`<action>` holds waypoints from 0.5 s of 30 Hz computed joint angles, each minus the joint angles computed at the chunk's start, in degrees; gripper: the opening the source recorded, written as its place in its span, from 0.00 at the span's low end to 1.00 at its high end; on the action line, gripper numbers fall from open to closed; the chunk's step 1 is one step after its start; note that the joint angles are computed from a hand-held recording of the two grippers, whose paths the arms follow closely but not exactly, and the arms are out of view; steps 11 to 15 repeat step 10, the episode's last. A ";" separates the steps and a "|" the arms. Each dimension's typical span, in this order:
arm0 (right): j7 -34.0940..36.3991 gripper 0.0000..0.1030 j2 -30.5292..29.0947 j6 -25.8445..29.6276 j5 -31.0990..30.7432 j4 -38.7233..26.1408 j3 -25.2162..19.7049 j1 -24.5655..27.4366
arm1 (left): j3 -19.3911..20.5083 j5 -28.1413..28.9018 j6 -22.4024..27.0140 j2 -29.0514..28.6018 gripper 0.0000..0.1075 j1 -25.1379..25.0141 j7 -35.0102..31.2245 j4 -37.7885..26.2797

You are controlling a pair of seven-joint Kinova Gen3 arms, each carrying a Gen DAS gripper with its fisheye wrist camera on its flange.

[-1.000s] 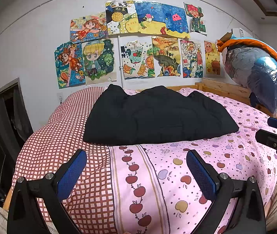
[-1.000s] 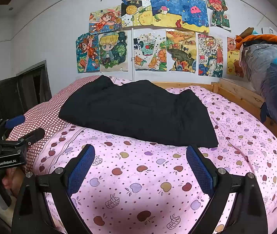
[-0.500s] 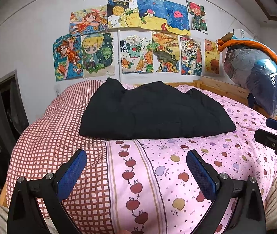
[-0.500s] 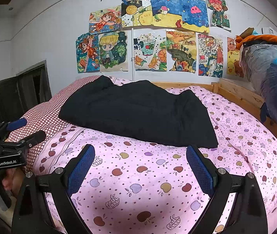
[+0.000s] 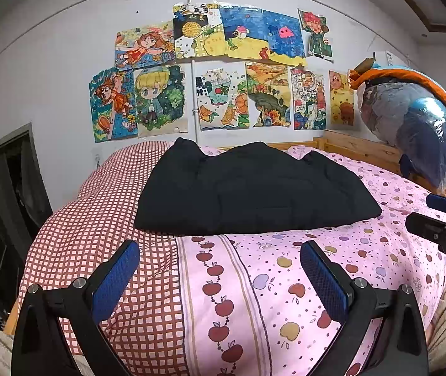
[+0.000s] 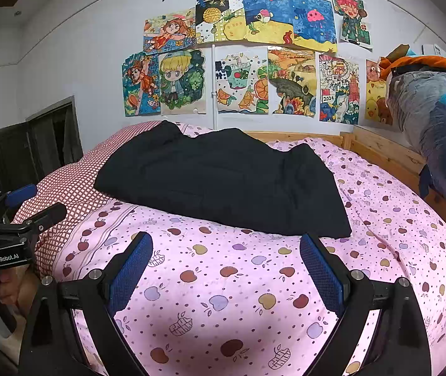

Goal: Fold large clothes

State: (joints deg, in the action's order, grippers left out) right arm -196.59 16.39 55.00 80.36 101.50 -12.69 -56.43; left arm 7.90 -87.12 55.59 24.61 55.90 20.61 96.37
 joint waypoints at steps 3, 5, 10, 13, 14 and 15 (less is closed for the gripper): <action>-0.01 0.90 -0.05 -0.05 -0.01 0.04 -0.01 0.04 | -0.01 -0.57 0.26 0.00 0.96 0.24 0.27 0.19; 0.17 0.90 -0.12 -0.09 -0.15 -0.01 -0.03 0.12 | 0.04 -0.92 0.51 0.04 0.96 0.33 0.40 0.26; 0.66 0.90 -0.31 -0.22 -0.47 -0.17 -0.03 0.29 | 0.26 -0.75 0.41 0.08 0.96 0.11 -0.08 0.10; 0.66 0.90 -0.31 -0.22 -0.47 -0.17 -0.03 0.29 | 0.26 -0.75 0.41 0.08 0.96 0.11 -0.08 0.10; 0.66 0.90 -0.31 -0.22 -0.47 -0.17 -0.03 0.29 | 0.26 -0.75 0.41 0.08 0.96 0.11 -0.08 0.10; 0.66 0.90 -0.31 -0.22 -0.47 -0.17 -0.03 0.29 | 0.26 -0.75 0.41 0.08 0.96 0.11 -0.08 0.10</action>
